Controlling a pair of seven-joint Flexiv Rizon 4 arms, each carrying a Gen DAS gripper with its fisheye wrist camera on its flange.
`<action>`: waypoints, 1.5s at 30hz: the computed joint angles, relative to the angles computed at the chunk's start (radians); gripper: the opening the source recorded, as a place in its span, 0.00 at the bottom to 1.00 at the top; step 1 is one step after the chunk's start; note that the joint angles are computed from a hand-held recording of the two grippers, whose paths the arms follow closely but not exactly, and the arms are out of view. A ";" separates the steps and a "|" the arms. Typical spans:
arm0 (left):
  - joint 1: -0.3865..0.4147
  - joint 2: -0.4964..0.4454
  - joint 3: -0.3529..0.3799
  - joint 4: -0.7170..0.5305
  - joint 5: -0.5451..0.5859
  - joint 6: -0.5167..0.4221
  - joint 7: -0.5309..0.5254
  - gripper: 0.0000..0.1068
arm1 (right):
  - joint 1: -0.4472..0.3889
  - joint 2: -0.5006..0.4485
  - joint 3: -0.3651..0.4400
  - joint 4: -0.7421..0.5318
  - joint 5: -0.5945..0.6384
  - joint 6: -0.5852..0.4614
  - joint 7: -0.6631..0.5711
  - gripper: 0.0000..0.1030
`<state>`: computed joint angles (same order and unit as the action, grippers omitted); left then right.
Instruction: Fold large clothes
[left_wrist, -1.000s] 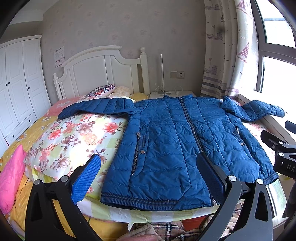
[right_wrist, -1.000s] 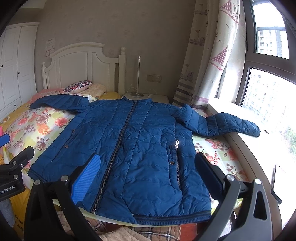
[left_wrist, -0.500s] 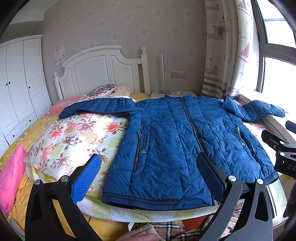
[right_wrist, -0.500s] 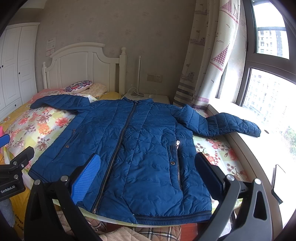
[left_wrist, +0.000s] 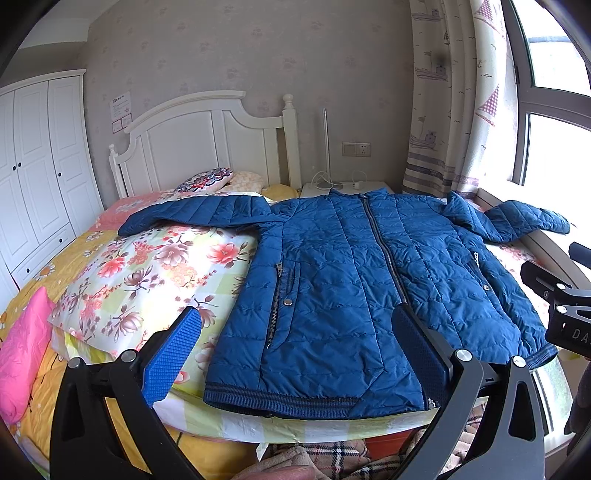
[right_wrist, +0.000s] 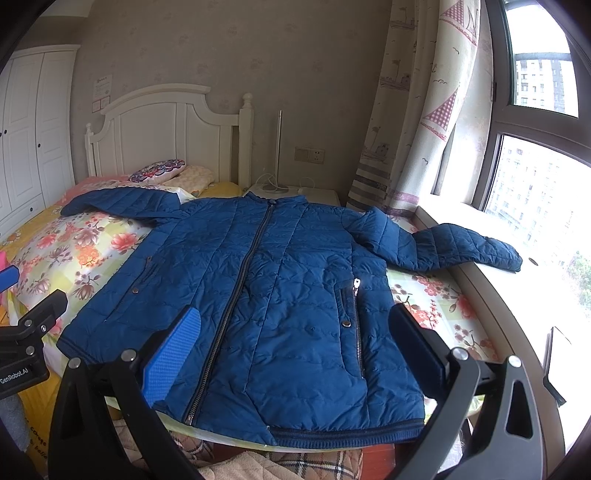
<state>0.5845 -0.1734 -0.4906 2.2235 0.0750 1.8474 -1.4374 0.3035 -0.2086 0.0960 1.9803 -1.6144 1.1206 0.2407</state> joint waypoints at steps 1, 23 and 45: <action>0.006 0.000 -0.005 0.001 0.002 0.000 0.000 0.92 | 0.000 0.000 0.000 0.000 0.000 0.000 0.000 0.98; -0.288 -0.154 0.253 -0.195 -0.044 -0.145 0.096 0.92 | -0.021 -0.108 -0.042 -0.065 -0.002 0.072 0.044 0.98; -0.544 -0.812 0.515 -1.201 -0.222 -0.775 0.118 0.92 | -0.242 -0.580 -0.231 -0.546 0.815 0.181 -0.160 0.90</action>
